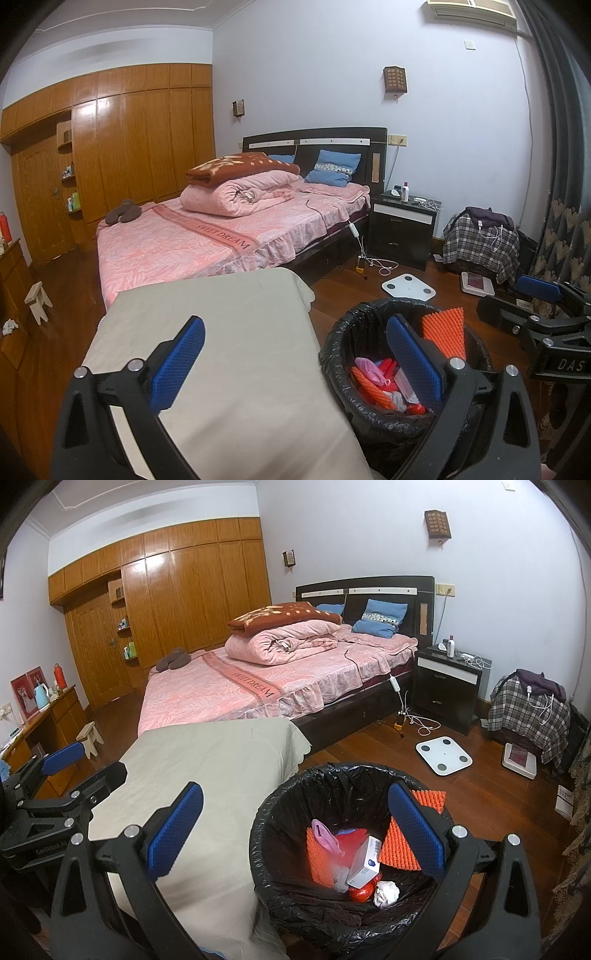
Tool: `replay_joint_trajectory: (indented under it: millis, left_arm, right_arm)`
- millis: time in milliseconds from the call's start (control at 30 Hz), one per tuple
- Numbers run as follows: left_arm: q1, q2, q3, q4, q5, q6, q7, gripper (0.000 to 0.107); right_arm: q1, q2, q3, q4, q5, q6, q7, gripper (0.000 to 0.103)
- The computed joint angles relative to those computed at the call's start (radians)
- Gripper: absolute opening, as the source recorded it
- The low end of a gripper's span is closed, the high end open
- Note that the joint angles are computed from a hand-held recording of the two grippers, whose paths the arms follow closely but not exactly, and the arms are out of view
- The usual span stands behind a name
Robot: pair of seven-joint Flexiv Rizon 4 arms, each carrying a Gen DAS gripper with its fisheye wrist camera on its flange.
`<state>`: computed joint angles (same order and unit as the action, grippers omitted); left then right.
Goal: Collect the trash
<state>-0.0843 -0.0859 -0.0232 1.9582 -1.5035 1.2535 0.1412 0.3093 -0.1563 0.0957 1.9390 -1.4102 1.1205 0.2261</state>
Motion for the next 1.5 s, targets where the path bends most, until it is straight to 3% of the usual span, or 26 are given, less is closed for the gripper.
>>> replay_joint_trajectory:
  millis: [1500]
  left_arm:
    - [0.001, 0.004, 0.002, 0.004, 0.013, -0.003, -0.011, 0.097]
  right_arm:
    - [0.001, -0.001, 0.000, 0.000, -0.006, -0.001, 0.007, 0.098]
